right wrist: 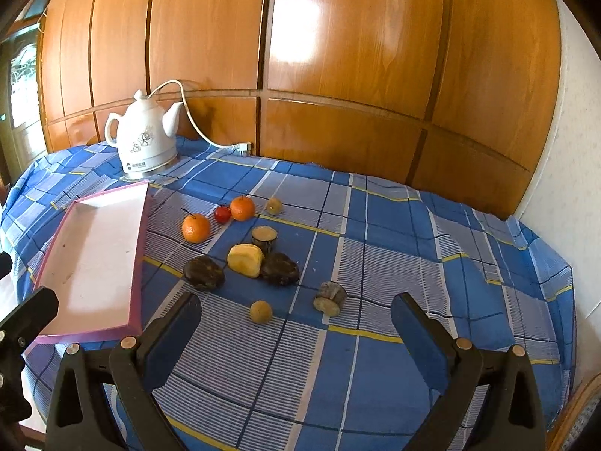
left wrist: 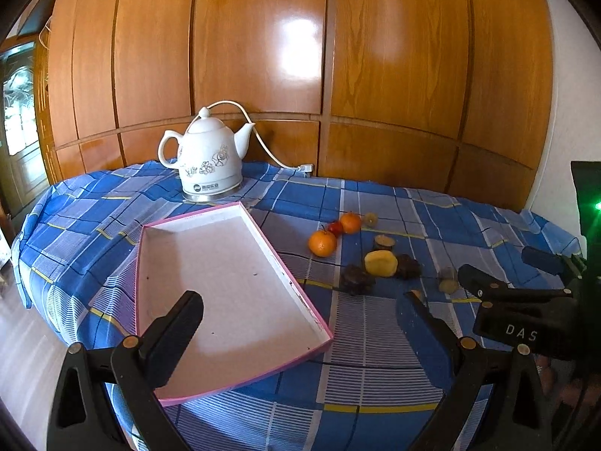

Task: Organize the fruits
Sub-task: 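Reach the left gripper to the small tan round fruit and grasp it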

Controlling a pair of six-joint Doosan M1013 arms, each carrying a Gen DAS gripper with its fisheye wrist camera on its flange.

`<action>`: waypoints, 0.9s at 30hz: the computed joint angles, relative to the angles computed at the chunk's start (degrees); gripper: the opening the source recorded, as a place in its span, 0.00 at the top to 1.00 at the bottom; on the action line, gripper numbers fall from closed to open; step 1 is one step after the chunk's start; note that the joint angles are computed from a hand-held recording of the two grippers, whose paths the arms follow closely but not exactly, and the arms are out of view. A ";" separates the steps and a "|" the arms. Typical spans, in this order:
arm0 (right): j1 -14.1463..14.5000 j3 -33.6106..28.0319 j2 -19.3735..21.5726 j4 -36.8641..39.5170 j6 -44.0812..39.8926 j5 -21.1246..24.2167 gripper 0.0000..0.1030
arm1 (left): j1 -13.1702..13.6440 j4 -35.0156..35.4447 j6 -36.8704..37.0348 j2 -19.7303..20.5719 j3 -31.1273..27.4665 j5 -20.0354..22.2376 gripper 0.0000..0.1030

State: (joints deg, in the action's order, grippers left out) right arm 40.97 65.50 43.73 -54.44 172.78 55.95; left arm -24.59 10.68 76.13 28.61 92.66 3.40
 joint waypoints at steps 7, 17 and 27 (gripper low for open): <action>-1.50 0.17 -0.53 1.57 -2.37 -1.35 0.01 | -0.34 -8.43 9.28 1.37 -2.27 2.70 0.00; -5.73 -0.94 -1.82 7.25 -10.17 -5.59 0.01 | -0.51 -8.85 10.84 3.20 -5.14 6.42 0.00; -10.92 -0.48 -0.65 19.09 -22.07 -11.35 0.06 | -1.01 -9.60 13.38 5.39 -8.93 11.32 0.00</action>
